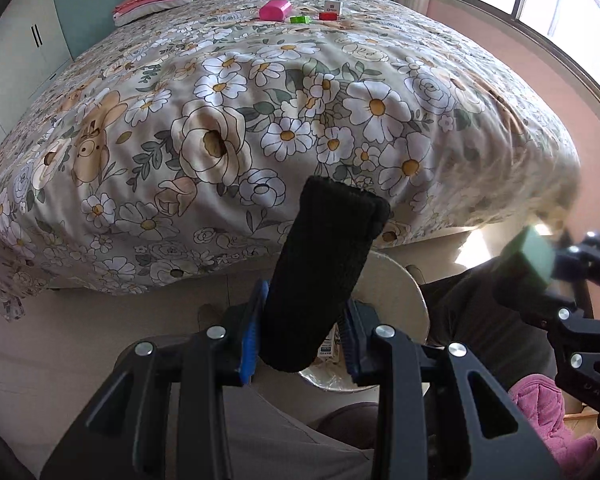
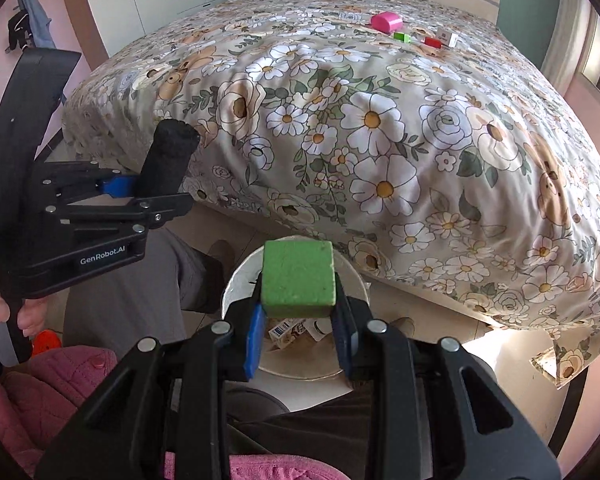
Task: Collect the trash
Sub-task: 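Carry the black tube and green block with both tools over the trash bin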
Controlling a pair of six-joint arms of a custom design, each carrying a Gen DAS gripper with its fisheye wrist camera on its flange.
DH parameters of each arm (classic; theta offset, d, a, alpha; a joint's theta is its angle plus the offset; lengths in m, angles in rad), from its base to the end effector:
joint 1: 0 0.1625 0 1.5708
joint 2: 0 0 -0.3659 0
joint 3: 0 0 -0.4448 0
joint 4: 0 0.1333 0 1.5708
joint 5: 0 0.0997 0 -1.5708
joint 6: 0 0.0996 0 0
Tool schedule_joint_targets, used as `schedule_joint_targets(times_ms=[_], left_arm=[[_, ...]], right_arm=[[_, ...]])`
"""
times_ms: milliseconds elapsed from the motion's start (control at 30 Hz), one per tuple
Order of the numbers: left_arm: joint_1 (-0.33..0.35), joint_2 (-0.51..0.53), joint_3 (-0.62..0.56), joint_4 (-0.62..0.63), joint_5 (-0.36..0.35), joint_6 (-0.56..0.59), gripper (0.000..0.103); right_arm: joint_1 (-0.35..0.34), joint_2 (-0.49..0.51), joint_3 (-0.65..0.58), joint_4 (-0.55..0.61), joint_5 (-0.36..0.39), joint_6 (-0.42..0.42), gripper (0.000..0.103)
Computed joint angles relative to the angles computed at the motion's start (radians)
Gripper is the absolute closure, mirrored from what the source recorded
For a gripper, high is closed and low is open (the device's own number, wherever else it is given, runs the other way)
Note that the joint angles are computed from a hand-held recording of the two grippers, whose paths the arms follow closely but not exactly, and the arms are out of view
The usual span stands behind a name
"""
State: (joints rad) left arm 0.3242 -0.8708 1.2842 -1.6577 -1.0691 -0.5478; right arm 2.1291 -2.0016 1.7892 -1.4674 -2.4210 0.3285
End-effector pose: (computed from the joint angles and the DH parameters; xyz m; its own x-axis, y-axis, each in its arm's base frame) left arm -0.6148 -0.3978 0.1490 -0.5812 0.5943 -0.5559 0.6971 0.7160 0.0366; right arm 0.2553 -0.2983 0.5343 -0.7406 0.0068 0.6719 -0.3039 0.8884 -0.3440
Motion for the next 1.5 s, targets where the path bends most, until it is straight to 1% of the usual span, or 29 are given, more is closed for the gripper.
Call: schedule_joint_targets(times_ms=[200,567,667,767,867,933,1200,1300,1333,1400,1500], left_arm=[[0.04,0.024,0.023,0.025,-0.064,-0.012,0.067],[0.097,0.093,0.018,0.065,-0.146,-0.012,0.067],[0.112,0.12,0.002,0.078,-0.164,-0.011,0.067],[0.127,0.149,-0.01,0.085,-0.18,-0.006,0.067],[0.141,0.18,-0.023,0.091,-0.203,-0.003,0.067],[0.155,0.195,-0.026,0.086,-0.231,-0.009,0.067],[0.203,0.273,-0.055,0.11,-0.317,-0.035,0.067],[0.223,0.296,-0.056,0.107,-0.367,-0.037,0.067],[0.226,0.306,-0.061,0.111,-0.37,-0.039,0.067],[0.234,0.32,-0.067,0.119,-0.379,-0.037,0.067],[0.244,0.334,-0.073,0.124,-0.393,-0.034,0.067]], right_arm=[[-0.12,-0.039,0.056,0.009,0.112,-0.01,0.072],[-0.325,-0.049,0.127,-0.004,0.254,-0.062,0.072],[-0.366,-0.04,0.134,-0.012,0.278,-0.072,0.072],[-0.422,-0.035,0.147,-0.022,0.308,-0.082,0.072],[-0.471,-0.031,0.161,-0.032,0.321,-0.082,0.072],[-0.499,-0.025,0.165,-0.034,0.326,-0.081,0.072],[-0.602,0.013,0.196,-0.065,0.317,-0.095,0.072],[-0.645,0.031,0.203,-0.065,0.342,-0.092,0.072],[-0.657,0.037,0.205,-0.064,0.349,-0.091,0.072],[-0.675,0.048,0.208,-0.064,0.347,-0.092,0.072],[-0.685,0.067,0.213,-0.07,0.327,-0.094,0.072]])
